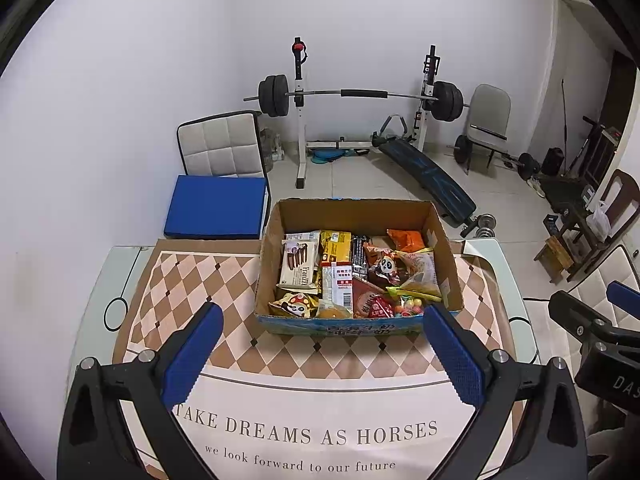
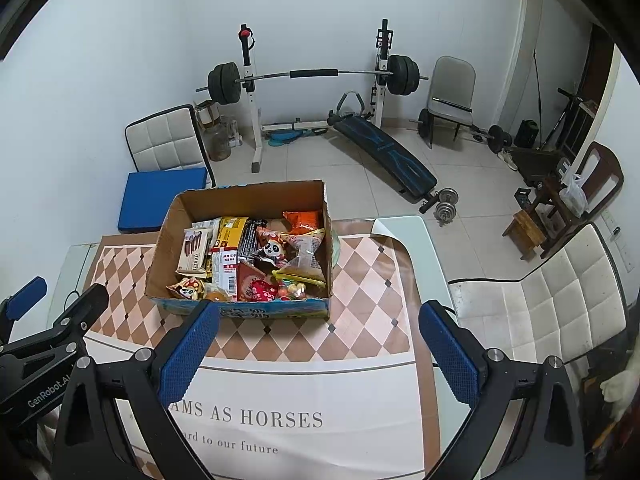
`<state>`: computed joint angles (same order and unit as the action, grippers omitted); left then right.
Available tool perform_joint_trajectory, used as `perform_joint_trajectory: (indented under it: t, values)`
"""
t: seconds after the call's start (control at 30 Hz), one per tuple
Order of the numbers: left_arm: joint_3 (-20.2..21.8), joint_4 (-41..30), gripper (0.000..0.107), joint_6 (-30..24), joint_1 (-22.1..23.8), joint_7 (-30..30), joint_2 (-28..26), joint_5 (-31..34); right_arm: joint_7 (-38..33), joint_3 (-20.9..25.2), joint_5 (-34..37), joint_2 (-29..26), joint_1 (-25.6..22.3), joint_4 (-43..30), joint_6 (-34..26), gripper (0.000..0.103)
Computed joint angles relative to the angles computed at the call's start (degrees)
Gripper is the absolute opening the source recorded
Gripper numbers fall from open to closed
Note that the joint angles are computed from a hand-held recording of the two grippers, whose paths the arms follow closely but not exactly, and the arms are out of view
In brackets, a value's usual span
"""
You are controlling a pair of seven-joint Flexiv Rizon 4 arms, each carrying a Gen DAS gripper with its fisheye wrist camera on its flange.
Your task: Organize snacks
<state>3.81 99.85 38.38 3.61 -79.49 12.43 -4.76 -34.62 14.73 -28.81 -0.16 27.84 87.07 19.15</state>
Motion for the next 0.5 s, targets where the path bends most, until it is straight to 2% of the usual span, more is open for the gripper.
perform_joint_trajectory:
  t: [0.5]
  values:
    - [0.1,-0.5,0.102,-1.1,-0.1,1.0,0.4,-0.7,-0.3,0.0,0.2,0.2,-0.1,0.1,0.0,0.102]
